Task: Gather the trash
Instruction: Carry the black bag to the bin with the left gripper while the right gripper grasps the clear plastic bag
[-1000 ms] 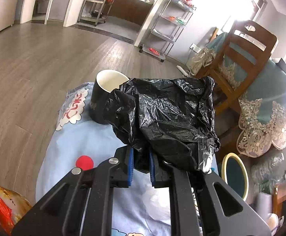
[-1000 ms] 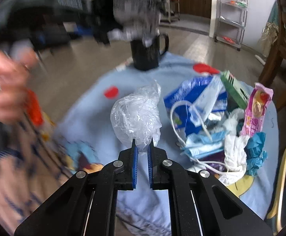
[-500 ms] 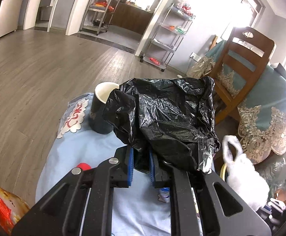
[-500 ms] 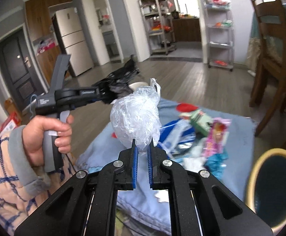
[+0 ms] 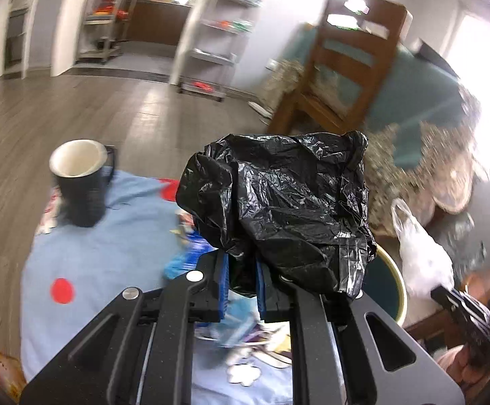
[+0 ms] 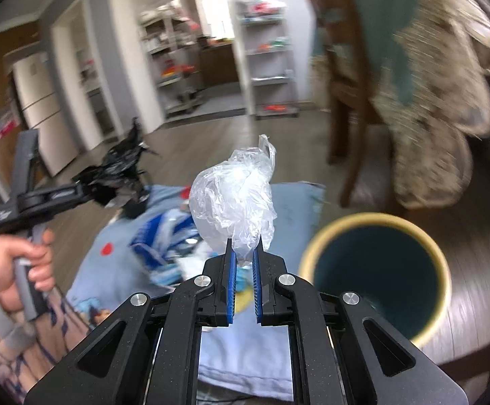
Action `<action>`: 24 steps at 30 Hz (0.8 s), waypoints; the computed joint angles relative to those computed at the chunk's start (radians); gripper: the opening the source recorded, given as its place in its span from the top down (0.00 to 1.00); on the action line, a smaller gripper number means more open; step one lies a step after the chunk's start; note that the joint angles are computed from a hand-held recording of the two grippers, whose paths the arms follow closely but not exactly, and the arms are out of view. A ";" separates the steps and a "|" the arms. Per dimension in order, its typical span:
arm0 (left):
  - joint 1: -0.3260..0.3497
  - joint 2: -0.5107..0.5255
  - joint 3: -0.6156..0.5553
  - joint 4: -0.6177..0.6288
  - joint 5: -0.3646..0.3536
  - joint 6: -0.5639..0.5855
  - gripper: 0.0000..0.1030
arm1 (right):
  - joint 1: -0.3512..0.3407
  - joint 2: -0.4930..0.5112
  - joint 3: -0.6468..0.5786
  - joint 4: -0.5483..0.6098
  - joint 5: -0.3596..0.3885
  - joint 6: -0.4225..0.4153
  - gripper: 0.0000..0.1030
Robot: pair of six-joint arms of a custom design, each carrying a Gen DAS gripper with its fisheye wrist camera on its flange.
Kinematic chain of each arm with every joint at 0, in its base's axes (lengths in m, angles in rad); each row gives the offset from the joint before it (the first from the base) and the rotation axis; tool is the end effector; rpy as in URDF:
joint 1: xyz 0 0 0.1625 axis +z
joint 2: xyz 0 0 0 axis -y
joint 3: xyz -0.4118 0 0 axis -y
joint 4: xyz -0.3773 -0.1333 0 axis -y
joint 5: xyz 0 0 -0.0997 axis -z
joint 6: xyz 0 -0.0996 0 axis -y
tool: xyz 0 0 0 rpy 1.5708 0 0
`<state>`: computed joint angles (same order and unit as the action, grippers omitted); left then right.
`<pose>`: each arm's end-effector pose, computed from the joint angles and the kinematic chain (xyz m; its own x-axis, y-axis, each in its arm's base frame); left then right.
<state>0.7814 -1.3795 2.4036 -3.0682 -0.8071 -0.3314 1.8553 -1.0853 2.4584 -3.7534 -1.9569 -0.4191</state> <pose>-0.1387 -0.4224 0.2259 -0.8982 0.0710 -0.4338 0.3592 0.6873 -0.6313 0.2047 -0.3588 0.1653 -0.8033 -0.2679 0.5319 -0.5698 0.6055 -0.5556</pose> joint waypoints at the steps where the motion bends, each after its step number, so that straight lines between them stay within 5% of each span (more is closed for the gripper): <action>1: -0.008 0.021 -0.007 0.001 -0.008 0.002 0.89 | -0.011 -0.005 0.011 -0.018 -0.003 0.006 0.91; 24: -0.058 0.585 -0.342 0.111 -0.199 0.099 0.88 | -0.201 -0.139 0.132 -0.202 -0.072 0.117 0.90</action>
<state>0.7237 -0.7950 2.0614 -2.9573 -1.0059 -0.2321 1.6545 -1.2245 2.5905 -3.9557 -2.0290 -0.3020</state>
